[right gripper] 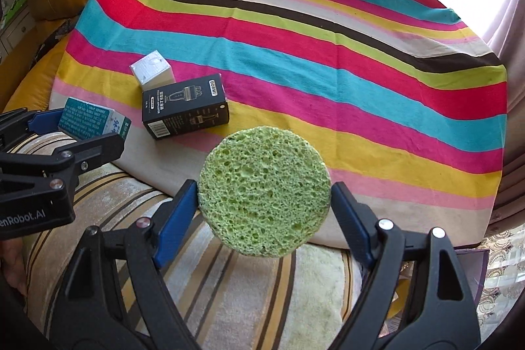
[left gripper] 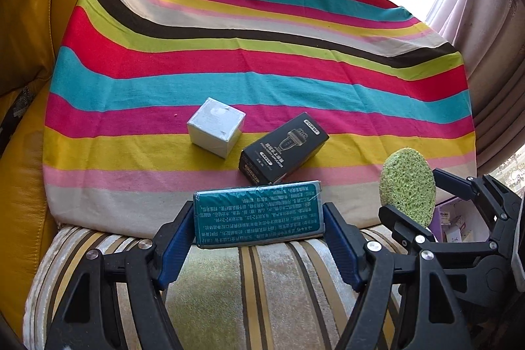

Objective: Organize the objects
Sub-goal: 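Carry the teal box and green sponge over the purple-rimmed box and open both tools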

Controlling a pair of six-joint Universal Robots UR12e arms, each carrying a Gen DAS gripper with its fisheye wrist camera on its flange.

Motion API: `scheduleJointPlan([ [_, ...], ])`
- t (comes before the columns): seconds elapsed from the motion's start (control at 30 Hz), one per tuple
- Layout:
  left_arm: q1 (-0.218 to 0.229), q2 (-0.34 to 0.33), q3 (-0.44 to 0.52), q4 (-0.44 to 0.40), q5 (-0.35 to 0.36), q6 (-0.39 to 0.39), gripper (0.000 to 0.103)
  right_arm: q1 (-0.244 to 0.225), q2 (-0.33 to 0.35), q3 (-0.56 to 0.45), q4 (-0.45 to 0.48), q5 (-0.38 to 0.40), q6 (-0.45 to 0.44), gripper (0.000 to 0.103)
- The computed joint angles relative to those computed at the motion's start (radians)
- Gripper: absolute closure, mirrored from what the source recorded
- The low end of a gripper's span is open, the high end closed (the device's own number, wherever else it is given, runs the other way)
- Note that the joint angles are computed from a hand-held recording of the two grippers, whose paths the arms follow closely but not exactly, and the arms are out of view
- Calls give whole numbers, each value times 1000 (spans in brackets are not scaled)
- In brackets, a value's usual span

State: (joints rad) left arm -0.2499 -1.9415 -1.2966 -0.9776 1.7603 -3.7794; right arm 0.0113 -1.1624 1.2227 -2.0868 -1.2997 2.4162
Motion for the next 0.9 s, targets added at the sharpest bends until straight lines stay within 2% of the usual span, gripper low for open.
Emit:
scheduleJointPlan([
  [0.3, -37, -41, 70, 7, -26, 89, 28, -58, -43, 50, -65, 6, 56, 19],
  [0.57, -77, -90, 151, 5, -62, 179, 28, -131, -71, 84, -80, 10, 129, 19],
  [0.9, -132, -179, 296, -49, -107, 319, 28, -225, -79, 95, -103, -31, 234, 19],
])
